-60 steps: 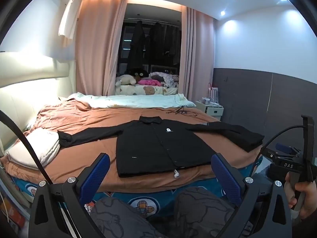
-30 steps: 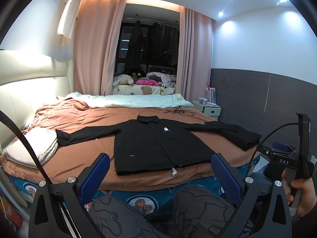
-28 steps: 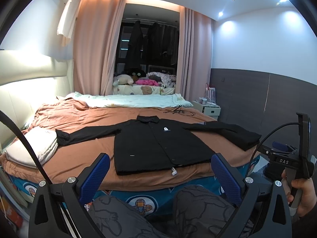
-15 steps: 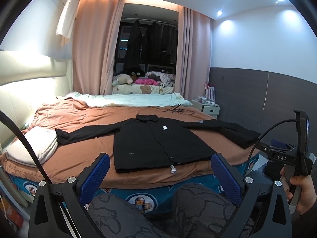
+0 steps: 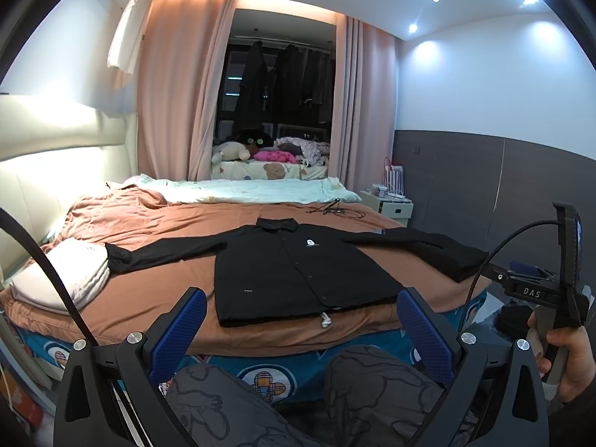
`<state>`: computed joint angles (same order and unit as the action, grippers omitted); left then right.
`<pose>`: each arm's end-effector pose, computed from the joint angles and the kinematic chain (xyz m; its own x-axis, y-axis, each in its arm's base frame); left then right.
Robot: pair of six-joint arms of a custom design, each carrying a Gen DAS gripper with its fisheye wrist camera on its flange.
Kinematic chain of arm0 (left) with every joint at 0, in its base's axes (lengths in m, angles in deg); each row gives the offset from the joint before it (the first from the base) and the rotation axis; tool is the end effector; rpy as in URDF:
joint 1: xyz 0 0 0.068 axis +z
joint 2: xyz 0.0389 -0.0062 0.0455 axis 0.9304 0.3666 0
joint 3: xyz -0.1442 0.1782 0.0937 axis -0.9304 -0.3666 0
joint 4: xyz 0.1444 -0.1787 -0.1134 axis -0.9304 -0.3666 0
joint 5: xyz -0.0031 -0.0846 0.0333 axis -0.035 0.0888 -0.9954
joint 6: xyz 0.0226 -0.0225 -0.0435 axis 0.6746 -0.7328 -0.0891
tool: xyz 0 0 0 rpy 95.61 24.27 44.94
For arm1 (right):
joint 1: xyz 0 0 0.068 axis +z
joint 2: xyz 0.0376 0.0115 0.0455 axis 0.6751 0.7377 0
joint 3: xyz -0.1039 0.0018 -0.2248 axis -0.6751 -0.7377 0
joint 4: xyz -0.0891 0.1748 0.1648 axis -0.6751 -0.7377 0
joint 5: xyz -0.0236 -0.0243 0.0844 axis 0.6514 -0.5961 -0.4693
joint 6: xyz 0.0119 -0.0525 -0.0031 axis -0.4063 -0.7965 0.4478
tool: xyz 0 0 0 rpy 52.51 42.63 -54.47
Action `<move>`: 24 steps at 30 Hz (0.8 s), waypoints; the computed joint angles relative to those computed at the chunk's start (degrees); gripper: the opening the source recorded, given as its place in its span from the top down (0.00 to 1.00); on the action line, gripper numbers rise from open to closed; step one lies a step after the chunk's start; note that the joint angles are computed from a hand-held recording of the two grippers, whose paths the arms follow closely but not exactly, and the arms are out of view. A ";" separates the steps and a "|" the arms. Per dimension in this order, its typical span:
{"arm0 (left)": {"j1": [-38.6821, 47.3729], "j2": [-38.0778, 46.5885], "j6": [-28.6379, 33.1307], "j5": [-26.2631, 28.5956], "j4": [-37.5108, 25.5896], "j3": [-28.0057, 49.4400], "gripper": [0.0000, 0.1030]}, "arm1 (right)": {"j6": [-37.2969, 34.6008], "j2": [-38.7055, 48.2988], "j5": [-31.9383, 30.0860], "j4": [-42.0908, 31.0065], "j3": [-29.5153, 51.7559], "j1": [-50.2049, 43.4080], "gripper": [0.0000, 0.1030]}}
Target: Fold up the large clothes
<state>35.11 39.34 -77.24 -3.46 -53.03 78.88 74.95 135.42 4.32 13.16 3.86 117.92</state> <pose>0.2187 -0.1264 0.3421 -0.3045 -0.0553 -0.9509 0.1047 0.9903 -0.0911 0.0843 0.1977 0.2817 -0.3671 0.0636 -0.9280 0.0133 0.9979 0.0632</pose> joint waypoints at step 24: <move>3.45 3.83 0.51 1.32 1.50 3.12 0.00 | -9.73 -2.99 -4.04 10.19 -3.41 -6.18 0.00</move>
